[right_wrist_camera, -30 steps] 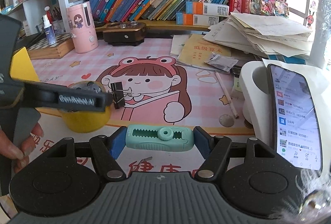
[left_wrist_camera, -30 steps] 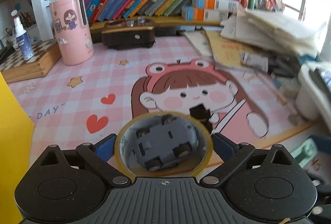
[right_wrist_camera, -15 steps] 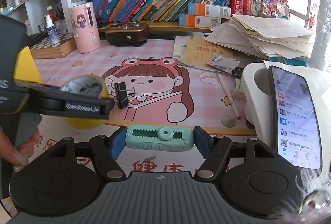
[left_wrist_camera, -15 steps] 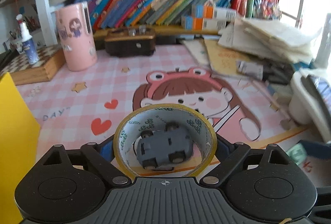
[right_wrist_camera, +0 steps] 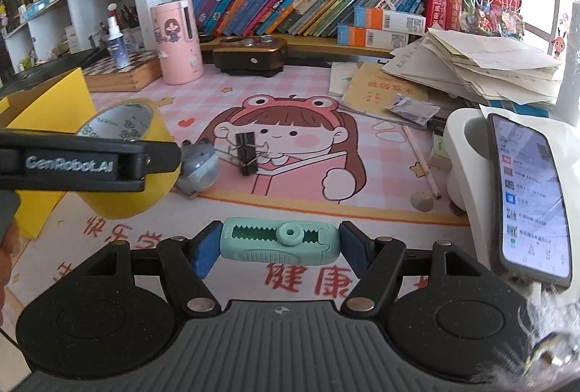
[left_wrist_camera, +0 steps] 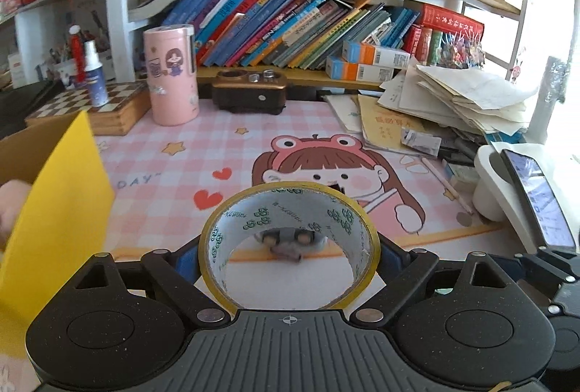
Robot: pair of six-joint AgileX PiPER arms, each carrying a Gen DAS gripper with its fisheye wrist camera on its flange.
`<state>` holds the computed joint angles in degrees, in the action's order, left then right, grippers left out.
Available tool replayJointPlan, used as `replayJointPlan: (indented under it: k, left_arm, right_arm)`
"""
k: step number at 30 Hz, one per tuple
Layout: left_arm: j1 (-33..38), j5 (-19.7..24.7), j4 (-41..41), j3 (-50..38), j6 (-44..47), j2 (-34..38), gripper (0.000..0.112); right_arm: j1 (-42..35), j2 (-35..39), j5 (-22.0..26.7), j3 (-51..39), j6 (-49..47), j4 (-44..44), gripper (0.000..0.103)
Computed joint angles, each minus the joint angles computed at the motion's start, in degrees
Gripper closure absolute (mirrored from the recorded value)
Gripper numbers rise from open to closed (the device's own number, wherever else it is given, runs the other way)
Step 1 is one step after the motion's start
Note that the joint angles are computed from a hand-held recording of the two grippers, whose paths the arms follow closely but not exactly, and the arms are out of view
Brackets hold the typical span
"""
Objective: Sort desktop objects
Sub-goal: 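Lift the tape roll and green clip and carry both toward the yellow box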
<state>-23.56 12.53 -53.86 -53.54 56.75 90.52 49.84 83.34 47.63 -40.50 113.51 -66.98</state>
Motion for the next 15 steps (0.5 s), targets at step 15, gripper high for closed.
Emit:
replayJointPlan:
  k: [15]
  left_arm:
    - [8.2, 4.8, -1.1, 14.3, 1.6, -15.0, 0.02]
  right_arm:
    - [12.3, 1.4, 8.7, -3.7, -0.5, 6.4, 0.036]
